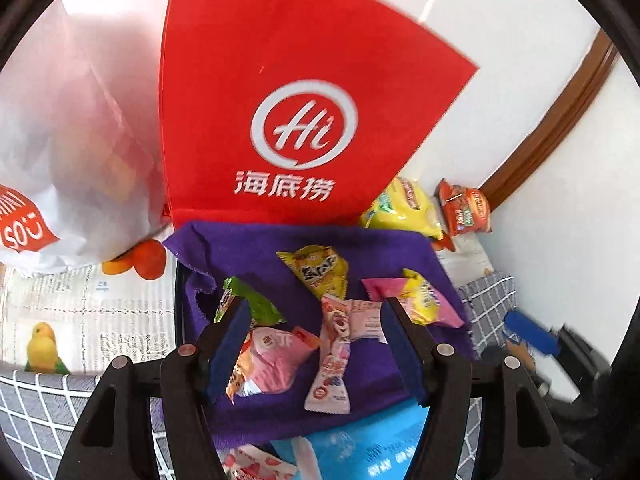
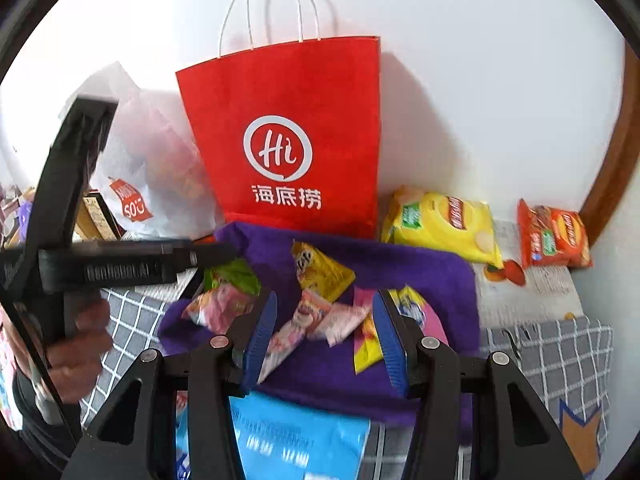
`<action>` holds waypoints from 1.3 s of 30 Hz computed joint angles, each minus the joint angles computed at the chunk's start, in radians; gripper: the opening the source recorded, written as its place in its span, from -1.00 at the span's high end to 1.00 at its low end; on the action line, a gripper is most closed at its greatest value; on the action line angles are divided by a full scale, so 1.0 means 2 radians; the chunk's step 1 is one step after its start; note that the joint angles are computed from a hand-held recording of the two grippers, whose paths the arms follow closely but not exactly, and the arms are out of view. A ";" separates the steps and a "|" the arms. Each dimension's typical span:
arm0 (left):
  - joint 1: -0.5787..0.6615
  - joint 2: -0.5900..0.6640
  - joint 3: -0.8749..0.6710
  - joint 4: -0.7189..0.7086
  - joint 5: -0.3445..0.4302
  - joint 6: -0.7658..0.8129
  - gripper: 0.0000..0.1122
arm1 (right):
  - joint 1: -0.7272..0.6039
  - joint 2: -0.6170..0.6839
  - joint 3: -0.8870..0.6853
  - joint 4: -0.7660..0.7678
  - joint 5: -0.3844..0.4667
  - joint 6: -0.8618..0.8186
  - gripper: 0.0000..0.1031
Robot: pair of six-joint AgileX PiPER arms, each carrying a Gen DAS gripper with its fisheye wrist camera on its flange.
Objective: Organize snacks
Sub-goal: 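Open the right tool onto the purple towel while the left releases its green bag there, then move both open tools back toward the snack pile, then grasp the red candy packet with the right tool while the left grasps a red-white fruit snack bag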
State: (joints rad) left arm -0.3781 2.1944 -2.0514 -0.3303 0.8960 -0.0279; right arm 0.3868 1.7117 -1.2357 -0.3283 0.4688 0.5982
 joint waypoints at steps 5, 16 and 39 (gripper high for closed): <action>-0.015 -0.051 0.046 0.017 -0.018 0.001 -0.16 | 0.036 -0.059 0.068 -0.046 0.023 0.067 0.03; -0.033 -0.171 0.174 0.070 -0.034 -0.031 -0.16 | 0.128 -0.127 0.203 -0.137 0.034 0.247 0.03; 0.018 -0.314 0.490 0.063 -0.144 -0.030 -0.16 | 0.193 0.018 0.223 -0.252 -0.034 0.416 -0.11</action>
